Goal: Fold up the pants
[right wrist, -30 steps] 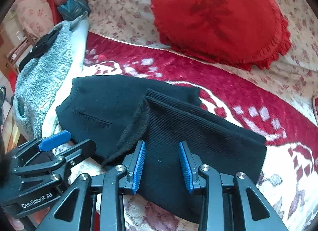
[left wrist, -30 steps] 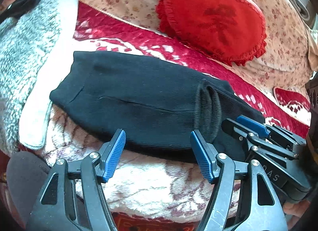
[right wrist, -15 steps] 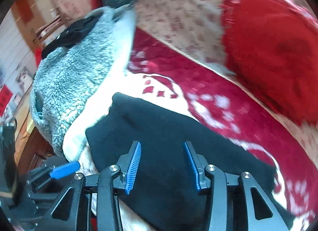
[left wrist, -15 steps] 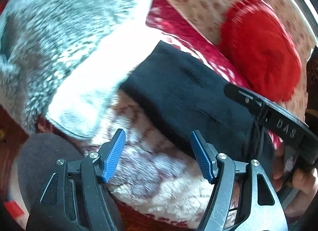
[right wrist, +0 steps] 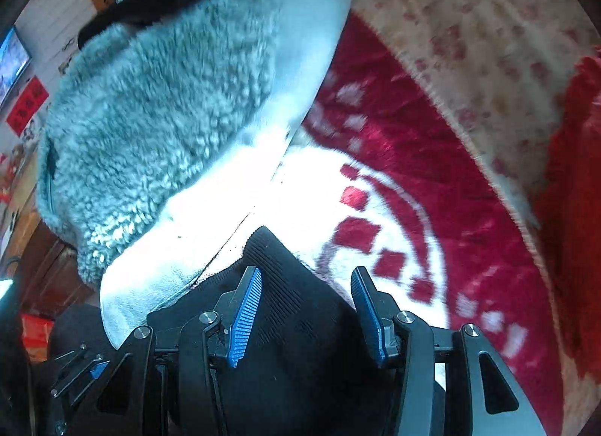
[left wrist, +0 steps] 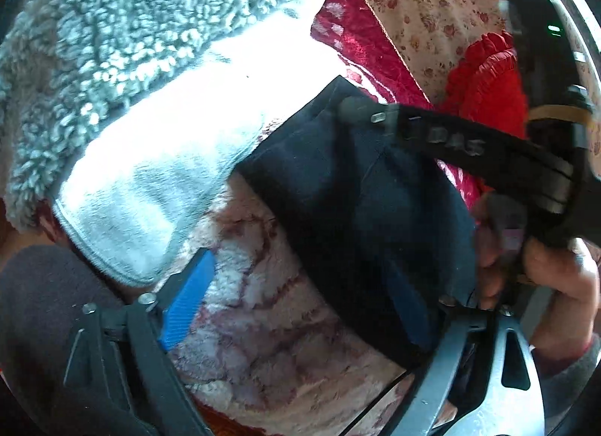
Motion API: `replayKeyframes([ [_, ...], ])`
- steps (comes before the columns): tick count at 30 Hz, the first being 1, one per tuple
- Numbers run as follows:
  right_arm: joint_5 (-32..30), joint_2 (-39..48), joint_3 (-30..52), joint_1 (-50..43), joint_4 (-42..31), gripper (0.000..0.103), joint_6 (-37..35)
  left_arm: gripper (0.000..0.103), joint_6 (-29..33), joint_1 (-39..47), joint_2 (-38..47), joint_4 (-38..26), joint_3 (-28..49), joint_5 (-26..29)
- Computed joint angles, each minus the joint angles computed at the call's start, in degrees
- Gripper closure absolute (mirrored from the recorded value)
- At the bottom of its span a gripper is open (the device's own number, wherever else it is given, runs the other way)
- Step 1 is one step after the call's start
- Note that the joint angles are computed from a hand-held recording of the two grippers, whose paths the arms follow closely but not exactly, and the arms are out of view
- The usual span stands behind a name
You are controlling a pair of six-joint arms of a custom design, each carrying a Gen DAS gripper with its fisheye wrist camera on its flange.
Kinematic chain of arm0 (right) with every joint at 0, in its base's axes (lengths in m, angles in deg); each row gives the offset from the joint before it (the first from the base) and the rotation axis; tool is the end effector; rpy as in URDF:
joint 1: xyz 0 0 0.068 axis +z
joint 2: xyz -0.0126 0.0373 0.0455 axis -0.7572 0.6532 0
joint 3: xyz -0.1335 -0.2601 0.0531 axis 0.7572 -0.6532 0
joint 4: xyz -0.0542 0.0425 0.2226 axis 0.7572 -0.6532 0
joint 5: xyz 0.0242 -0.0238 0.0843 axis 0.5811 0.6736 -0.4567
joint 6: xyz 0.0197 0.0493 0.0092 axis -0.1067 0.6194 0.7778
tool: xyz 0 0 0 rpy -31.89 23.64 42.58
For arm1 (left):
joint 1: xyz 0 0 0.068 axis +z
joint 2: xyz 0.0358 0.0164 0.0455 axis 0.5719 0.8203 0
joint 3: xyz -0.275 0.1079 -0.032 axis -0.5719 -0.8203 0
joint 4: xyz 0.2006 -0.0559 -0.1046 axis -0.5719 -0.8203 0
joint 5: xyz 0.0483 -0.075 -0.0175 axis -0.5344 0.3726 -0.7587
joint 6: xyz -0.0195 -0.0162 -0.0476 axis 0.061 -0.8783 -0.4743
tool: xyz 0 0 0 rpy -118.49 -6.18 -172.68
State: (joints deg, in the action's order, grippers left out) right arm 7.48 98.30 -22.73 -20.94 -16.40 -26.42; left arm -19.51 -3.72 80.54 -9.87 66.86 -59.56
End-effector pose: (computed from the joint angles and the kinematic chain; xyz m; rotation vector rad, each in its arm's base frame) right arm 0.2883 0.1700 0.1718 -1.5037 2.3785 0.5181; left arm 0.1270 -0.0885 0.1461 -1.1507 2.4018 -0.3631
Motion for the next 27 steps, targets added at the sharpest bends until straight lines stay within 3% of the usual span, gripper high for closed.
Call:
replayKeyframes([
  [3,-1.7,2.2,-0.1,-0.3,1.3,0.056,1.2,0.01,0.6,0.3,2.6,0.7,1.0,-1.6],
  [4,-3.0,2.2,-0.7,-0.9,2.4,0.064,2.2,0.011,1.0,0.1,2.9,1.0,1.1,-2.4],
  [5,-4.4,2.1,-1.3,-1.5,3.1,0.072,2.9,0.018,1.4,-0.1,2.7,1.3,1.0,-3.4],
  [6,-5.7,1.5,-2.3,-2.3,3.9,0.075,3.5,0.049,1.2,-0.7,2.0,1.2,0.8,-4.7],
  [7,-6.6,0.8,-3.1,-2.9,4.4,0.082,3.4,0.062,1.5,-0.5,1.1,1.4,0.5,-4.8],
  [8,-8.0,-0.3,-4.0,-3.8,4.7,0.084,3.0,0.073,2.6,0.4,-1.1,3.3,-0.5,-3.6],
  [10,-11.8,-2.9,-5.0,-6.3,3.7,0.086,2.4,0.082,2.2,-1.1,-3.4,0.8,0.2,-5.9],
  [14,-19.5,-10.3,-5.7,-13.0,-1.4,0.089,-0.2,0.086,-0.4,-13.3,-6.5,-11.9,8.3,-18.0],
  [17,-25.3,-15.1,-2.5,-20.9,-9.4,0.093,-4.1,0.086,-1.5,-22.8,-3.8,-20.1,16.9,-25.8],
  [20,-29.5,-16.3,3.7,-30.6,-21.6,0.093,-12.4,0.086,1.9,-28.3,2.1,-21.9,24.5,-29.0],
  [22,-30.2,-16.4,5.6,-36.5,-27.0,0.093,-18.5,0.086,7.6,-29.4,6.7,-19.1,28.1,-28.2],
  [27,-24.6,-13.7,6.3,-48.9,-30.4,0.095,-25.9,0.086,17.4,-26.1,19.8,-7.5,32.1,-16.5],
])
